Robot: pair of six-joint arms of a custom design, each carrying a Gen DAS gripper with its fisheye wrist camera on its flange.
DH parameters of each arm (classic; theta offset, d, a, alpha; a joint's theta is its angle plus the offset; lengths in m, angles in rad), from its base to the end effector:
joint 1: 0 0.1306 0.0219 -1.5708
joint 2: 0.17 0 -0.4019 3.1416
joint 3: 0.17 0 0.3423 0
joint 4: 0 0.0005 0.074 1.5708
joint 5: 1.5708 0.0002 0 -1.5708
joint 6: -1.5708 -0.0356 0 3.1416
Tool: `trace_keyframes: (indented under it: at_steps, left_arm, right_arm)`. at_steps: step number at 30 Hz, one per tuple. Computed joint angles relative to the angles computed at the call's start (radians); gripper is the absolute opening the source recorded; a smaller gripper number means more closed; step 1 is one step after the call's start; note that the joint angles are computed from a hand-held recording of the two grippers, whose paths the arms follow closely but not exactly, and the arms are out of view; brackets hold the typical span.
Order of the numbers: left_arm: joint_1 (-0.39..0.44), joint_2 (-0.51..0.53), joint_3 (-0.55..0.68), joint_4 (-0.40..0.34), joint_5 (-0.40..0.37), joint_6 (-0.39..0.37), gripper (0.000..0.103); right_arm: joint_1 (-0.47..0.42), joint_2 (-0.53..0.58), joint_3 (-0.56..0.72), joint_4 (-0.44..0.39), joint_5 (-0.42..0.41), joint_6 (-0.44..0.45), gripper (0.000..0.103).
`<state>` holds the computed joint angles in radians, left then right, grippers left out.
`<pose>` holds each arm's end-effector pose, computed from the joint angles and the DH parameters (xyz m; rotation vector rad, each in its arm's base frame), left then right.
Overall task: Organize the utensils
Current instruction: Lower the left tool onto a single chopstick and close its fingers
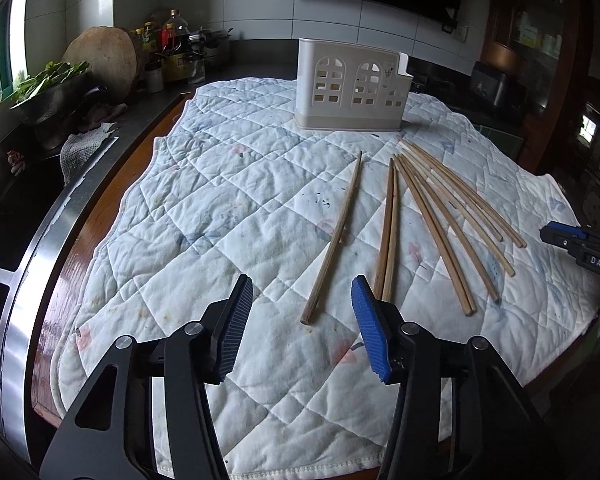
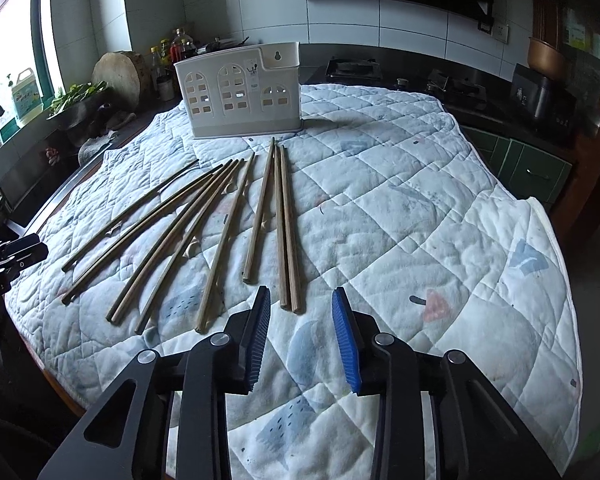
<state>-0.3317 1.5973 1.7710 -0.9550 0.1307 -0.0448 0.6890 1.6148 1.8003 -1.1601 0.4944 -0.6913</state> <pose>0.4852 -0.1726 0.5068 0.5053 2.3082 -0.2937 0.3991 0.3061 0.4992 0.1873 2.3794 0.0024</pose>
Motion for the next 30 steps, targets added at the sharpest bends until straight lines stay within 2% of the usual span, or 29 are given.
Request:
trace_keyframes:
  at_steps: [3, 11, 15, 30]
  left_arm:
    - [-0.007, 0.023, 0.021, -0.017, 0.004, -0.026, 0.038]
    - [-0.021, 0.092, 0.091, -0.089, 0.015, -0.08, 0.02]
    - [-0.021, 0.113, 0.11, -0.103, 0.023, -0.079, 0.018]
    - [-0.014, 0.151, 0.144, -0.13, 0.054, -0.082, 0.018]
  right_arm:
    - [-0.017, 0.015, 0.014, -0.003, -0.03, 0.023, 0.025]
    - [-0.042, 0.036, 0.032, 0.0, -0.079, 0.058, 0.013]
    - [-0.05, 0.051, 0.048, -0.014, -0.089, 0.073, 0.01]
    - [-0.071, 0.106, 0.106, -0.056, -0.122, 0.118, 0.009]
